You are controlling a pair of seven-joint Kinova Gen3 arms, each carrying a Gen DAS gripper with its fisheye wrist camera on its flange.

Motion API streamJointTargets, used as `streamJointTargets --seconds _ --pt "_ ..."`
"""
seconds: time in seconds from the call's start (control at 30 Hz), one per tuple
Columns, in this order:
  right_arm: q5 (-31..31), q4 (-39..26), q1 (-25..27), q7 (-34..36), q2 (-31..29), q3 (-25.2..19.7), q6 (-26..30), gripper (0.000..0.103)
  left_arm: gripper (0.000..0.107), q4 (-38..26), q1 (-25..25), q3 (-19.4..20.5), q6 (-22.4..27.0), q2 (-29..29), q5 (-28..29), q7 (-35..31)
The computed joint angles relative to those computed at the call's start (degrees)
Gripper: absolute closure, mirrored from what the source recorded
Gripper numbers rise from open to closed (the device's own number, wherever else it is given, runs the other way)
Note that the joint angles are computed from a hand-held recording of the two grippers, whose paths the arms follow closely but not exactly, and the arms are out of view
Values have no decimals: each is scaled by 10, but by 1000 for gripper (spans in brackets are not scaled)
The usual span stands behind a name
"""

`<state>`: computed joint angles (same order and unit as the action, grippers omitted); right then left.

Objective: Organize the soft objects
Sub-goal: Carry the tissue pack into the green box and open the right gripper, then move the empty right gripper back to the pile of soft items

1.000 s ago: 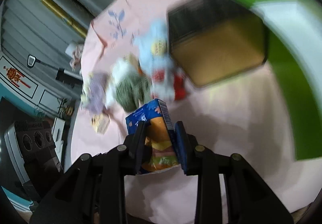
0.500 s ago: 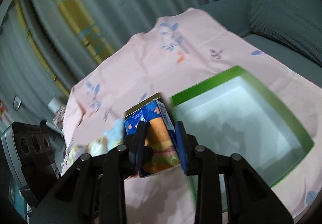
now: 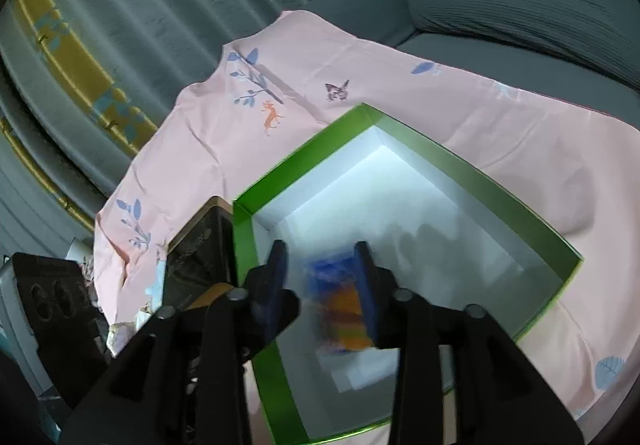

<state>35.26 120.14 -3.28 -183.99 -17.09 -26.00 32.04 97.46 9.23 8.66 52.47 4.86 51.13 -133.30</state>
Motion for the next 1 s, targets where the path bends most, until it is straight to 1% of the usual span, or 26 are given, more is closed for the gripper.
streamJointTargets --seconds 0.03,0.07,0.13,0.2,0.23,0.27,0.3,0.33,0.4,0.43,0.5,0.53,0.57,0.6,0.67,0.73,0.8,0.9,0.97,1.0 --pt "6 -1 2 -4 -2 -8 10 40 77 9 -5 -3 -1 -8 9 -10" --pt "12 -4 3 -7 -3 -16 18 38 77 13 -8 -7 -1 -12 16 -15" --pt "19 -7 0 -13 -4 -22 26 38 68 26 -22 -21 12 -30 29 -20" --pt "35 -10 0 -27 -5 -37 29 35 43 44 -41 -43 31 -52 48 -36" --pt "46 -14 0 -38 -4 -48 33 34 37 57 -48 -58 30 -73 49 -36" --pt "55 -18 -3 -45 -3 -56 33 31 29 63 -52 -62 22 -84 41 -27" --pt "61 -23 -10 -45 0 -58 32 28 28 71 -66 -65 13 -104 23 -9" --pt "66 -26 -16 -47 3 -61 32 25 28 75 -69 -75 11 -118 8 0" --pt "90 -35 -27 -53 11 -72 29 17 27 83 -76 -109 17 -147 -15 -2" --pt "109 -42 -32 -62 17 -85 31 16 27 89 -86 -125 15 -165 -28 2" --pt "137 -55 -43 -81 29 -99 38 11 25 103 -98 -153 9 -187 -42 9" --pt "151 -63 -51 -88 37 -108 45 11 25 105 -104 -167 11 -193 -50 13" --pt "166 -72 -58 -95 46 -119 55 11 24 107 -116 -189 21 -199 -60 18" --pt "183 -83 -68 -99 59 -132 68 10 24 108 -124 -202 26 -201 -67 21" --pt "201 -103 -88 -99 80 -145 91 10 24 117 -142 -232 32 -204 -75 18" --pt "219 -121 -111 -95 102 -153 108 10 24 132 -165 -261 26 -205 -76 6" --pt "234 -133 -133 -97 120 -155 111 10 24 143 -194 -283 21 -195 -81 8" --pt "241 -152 -165 -87 150 -147 96 10 24 159 -230 -311 21 -175 -64 -14" --pt "232 -177 -188 -63 184 -142 98 10 24 169 -254 -320 17 -163 -53 -25" --pt "225 -191 -198 -50 199 -138 102 10 24 168 -269 -320 20 -154 -59 -20"
